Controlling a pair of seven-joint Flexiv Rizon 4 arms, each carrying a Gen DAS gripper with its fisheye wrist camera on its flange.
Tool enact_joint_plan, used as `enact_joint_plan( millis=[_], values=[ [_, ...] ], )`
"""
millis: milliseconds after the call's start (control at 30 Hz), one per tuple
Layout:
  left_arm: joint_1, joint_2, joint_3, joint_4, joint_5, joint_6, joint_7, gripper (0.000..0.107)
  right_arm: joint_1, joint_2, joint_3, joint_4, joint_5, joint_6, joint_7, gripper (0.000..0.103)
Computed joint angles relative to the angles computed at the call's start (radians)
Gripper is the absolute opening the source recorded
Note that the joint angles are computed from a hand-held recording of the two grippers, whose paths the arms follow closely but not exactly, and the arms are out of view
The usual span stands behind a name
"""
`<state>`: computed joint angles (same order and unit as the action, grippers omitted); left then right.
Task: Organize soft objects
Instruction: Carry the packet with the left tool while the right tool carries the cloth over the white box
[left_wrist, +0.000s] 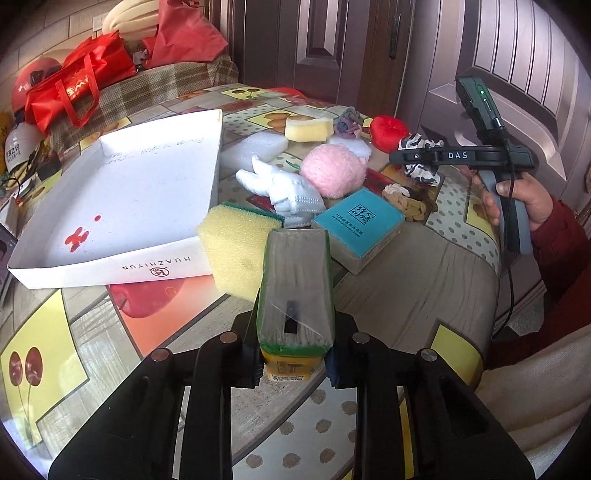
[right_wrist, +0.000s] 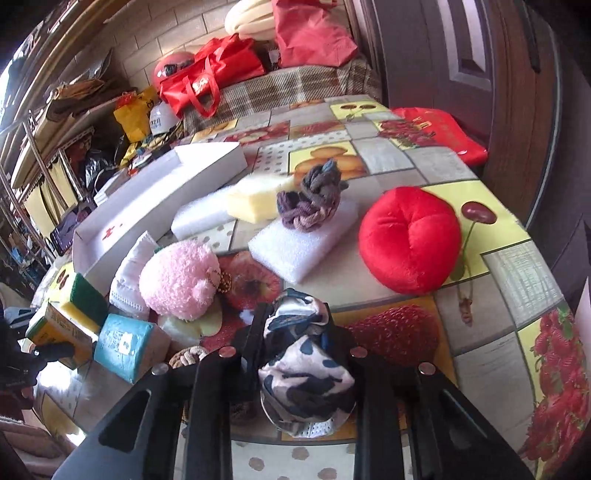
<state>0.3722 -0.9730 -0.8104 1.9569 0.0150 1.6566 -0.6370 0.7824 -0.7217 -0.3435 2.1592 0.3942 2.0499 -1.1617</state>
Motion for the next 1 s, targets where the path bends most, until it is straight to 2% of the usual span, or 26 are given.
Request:
enact_joint_plan(
  millis=[100, 300, 400, 467, 600, 700, 800, 1000],
  values=[
    [0.064, -0.049, -0.064, 0.027, 0.047, 0.086, 0.006, 0.024, 0.048, -0.006, -0.027, 0.013, 0.08, 0.117, -0.022, 0.024],
    [0.165, -0.221, -0.17, 0.033, 0.241, 0.379, -0.056, 0.024, 0.123, -0.039, -0.033, -0.044, 0.205, 0.326, -0.146, 0.024],
    [0.13, -0.236, -0.122, 0.003, 0.285, 0.581, -0.1, 0.024, 0.141, -0.071, -0.03, -0.111, 0.253, 0.385, -0.205, 0.024],
    [0.117, -0.251, -0.096, -0.026, 0.295, 0.67, -0.133, 0.024, 0.139, -0.092, -0.018, -0.158, 0.273, 0.387, -0.235, 0.024],
    [0.124, -0.254, -0.077, -0.052, 0.262, 0.717, -0.229, 0.024, 0.094, -0.122, 0.043, -0.236, 0.251, 0.347, -0.264, 0.024],
    [0.101, -0.233, -0.031, -0.074, 0.24, 0.762, -0.262, 0.024, 0.071, -0.15, 0.087, -0.289, 0.234, 0.327, -0.294, 0.024],
    [0.098, -0.225, -0.014, -0.093, 0.233, 0.745, -0.312, 0.024, 0.02, -0.156, 0.158, -0.332, 0.185, 0.314, -0.296, 0.024],
    [0.045, -0.2, 0.054, -0.135, 0.204, 0.762, -0.383, 0.024, 0.017, -0.187, 0.197, -0.447, 0.19, 0.275, -0.388, 0.024]
  ],
)
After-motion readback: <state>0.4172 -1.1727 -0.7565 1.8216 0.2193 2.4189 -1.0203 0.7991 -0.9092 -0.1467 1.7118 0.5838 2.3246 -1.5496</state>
